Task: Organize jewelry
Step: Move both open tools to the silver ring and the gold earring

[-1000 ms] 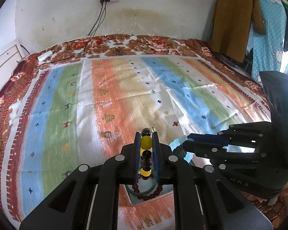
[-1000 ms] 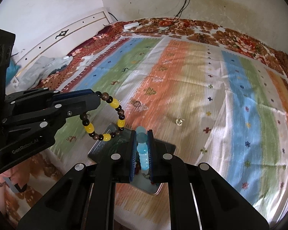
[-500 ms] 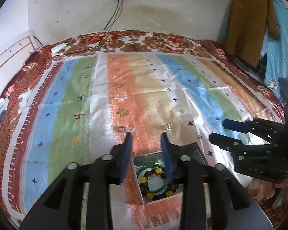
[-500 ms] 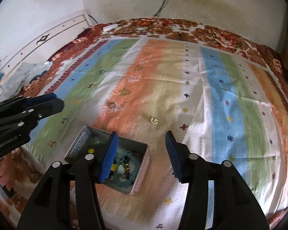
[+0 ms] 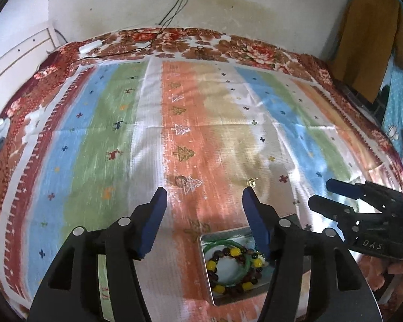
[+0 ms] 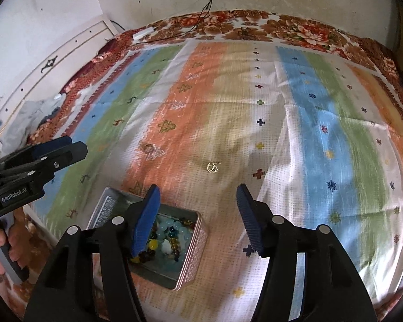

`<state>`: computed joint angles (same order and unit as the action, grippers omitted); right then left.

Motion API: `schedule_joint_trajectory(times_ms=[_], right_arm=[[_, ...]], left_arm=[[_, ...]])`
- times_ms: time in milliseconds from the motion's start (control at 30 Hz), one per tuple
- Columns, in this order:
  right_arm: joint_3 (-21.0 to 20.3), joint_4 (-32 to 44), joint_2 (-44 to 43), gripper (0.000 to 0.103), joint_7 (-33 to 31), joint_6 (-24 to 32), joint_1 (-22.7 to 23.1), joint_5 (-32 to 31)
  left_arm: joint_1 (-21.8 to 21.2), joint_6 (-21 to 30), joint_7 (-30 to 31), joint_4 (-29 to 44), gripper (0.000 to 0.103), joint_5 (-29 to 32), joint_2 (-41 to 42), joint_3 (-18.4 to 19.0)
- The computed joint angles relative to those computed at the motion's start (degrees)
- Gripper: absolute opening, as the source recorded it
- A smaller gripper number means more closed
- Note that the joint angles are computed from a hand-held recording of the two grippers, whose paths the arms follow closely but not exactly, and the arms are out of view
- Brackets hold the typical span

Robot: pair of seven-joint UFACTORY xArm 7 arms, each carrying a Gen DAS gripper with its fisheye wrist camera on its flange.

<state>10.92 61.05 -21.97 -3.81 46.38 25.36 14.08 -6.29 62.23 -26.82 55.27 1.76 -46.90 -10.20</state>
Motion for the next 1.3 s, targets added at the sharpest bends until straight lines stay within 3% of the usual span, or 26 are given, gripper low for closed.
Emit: schedule_joint_trajectory(times_ms=[367,900,1067,1300], right_arm=[[1.5,4.5,6.5,0.059,2.0,1.6,-0.7,-4.7],[1.7,11.0,14.9,0.059,1.1,5.7,-0.6,-6.0],[1.7,13.0,17.3,0.059,1.6,6.0,-0.7,-6.9],[1.9,14.9,19.9,0.059,1.6,6.4,-0.3,-8.2]], left_arm=[[0.8,1.3,2.3,2.0,0.059,2.2,5.7,0.7],[0.2,1.1,4.6,3.6,0.059,-0.4,13.1,3.6],[-1.2,0.9,6.4,3.5,0.059,-6.6,15.0,6.9],[0.3,1.2,6.9,3.6,0.058,-5.6,17.0,6.6]])
